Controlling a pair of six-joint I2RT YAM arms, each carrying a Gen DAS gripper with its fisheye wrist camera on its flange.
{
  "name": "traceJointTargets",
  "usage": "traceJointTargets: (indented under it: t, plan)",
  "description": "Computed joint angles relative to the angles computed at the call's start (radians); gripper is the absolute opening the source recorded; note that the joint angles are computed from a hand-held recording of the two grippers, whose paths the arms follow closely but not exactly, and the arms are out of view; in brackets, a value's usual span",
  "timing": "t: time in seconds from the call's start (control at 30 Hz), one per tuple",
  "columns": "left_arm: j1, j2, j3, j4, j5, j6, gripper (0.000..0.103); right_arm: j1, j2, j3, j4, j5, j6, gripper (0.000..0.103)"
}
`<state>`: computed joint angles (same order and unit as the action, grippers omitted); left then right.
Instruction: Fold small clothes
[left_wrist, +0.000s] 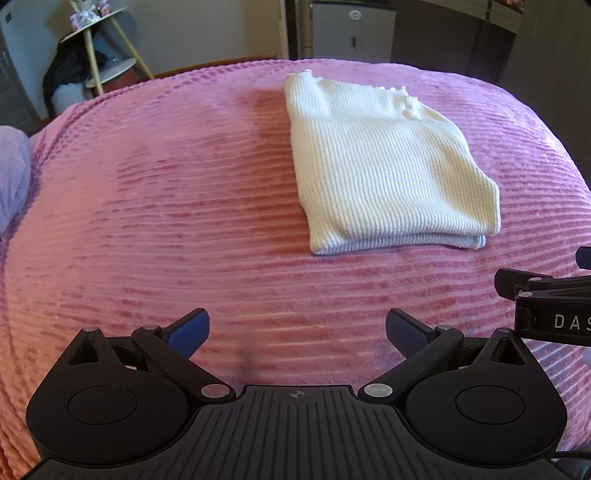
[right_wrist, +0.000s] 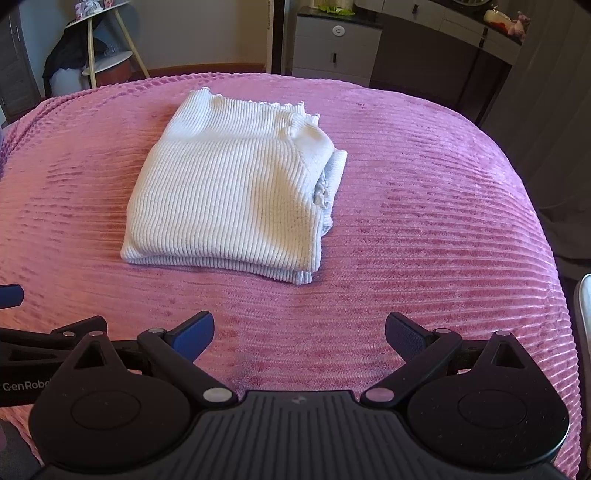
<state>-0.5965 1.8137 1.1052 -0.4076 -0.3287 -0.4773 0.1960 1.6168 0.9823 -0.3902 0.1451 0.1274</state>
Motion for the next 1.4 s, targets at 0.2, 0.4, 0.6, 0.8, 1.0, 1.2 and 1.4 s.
traceJointTargets:
  t: [0.2, 0.4, 0.6, 0.8, 1.0, 1.2, 1.4]
  plan:
    - [0.003, 0.001, 0.000, 0.003, 0.000, 0.003, 0.103, 0.004, -0.004, -0.001, 0.000, 0.002, 0.004, 0.099]
    - [0.003, 0.002, 0.003, 0.000, -0.001, 0.003, 0.103, 0.005, -0.007, -0.002, -0.001, 0.003, 0.003, 0.099]
    - [0.006, 0.000, 0.001, 0.005, -0.002, 0.007, 0.103, 0.003, -0.010, -0.004, 0.002, 0.004, 0.000, 0.099]
    - [0.007, -0.004, 0.000, 0.006, -0.004, 0.008, 0.103, 0.003, -0.016, -0.005, 0.004, 0.002, -0.001, 0.099]
    - [0.005, -0.008, -0.003, 0.008, -0.007, 0.008, 0.103, 0.009, -0.025, -0.013, 0.007, 0.009, -0.004, 0.099]
    - [0.003, -0.008, -0.002, 0.008, -0.012, 0.009, 0.103, 0.009, -0.029, -0.013, 0.007, 0.009, -0.003, 0.099]
    - [0.003, -0.009, -0.002, 0.010, -0.015, 0.008, 0.103, 0.011, -0.029, -0.011, 0.009, 0.010, -0.006, 0.099]
